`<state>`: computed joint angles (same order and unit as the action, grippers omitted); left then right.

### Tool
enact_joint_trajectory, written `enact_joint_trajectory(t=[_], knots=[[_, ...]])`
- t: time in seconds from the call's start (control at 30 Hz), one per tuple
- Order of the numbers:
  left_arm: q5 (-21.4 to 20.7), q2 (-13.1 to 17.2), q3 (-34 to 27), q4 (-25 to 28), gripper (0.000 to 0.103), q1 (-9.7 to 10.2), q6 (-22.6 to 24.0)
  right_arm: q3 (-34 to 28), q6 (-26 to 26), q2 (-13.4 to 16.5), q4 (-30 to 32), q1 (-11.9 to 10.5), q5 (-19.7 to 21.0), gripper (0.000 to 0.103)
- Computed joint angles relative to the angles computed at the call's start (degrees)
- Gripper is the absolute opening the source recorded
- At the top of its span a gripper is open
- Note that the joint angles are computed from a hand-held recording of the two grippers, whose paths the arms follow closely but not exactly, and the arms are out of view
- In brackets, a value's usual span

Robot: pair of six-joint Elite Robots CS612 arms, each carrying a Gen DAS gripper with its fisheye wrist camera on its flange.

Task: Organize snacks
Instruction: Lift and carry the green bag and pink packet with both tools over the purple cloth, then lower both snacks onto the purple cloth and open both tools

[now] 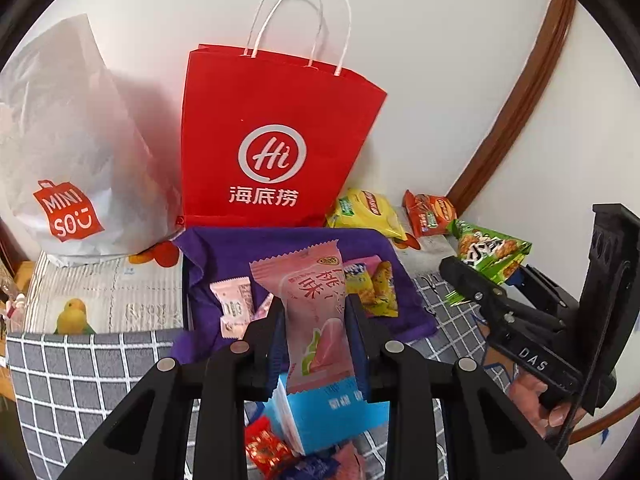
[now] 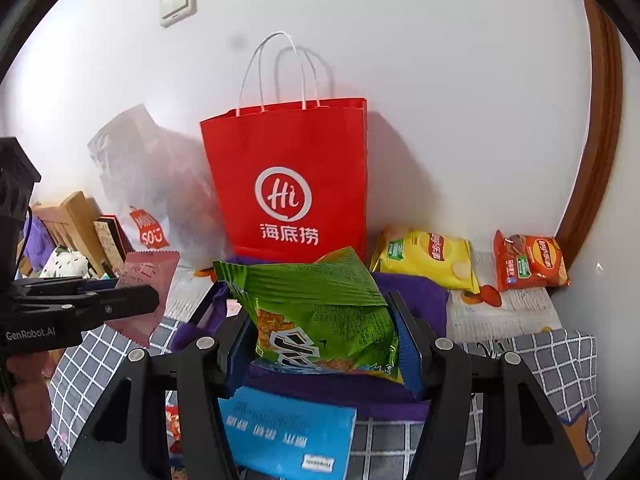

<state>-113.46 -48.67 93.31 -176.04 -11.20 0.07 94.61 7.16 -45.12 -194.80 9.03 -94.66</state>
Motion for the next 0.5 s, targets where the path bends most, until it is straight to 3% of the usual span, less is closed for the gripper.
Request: enact_joint_trajectory(t=[0.5], knots=[[-0.7, 5.7, -8.7, 6.0, 0.027, 0.25, -1.7, -7.0, 0.8, 4.3, 7.0, -2.0, 2.8, 0.060]])
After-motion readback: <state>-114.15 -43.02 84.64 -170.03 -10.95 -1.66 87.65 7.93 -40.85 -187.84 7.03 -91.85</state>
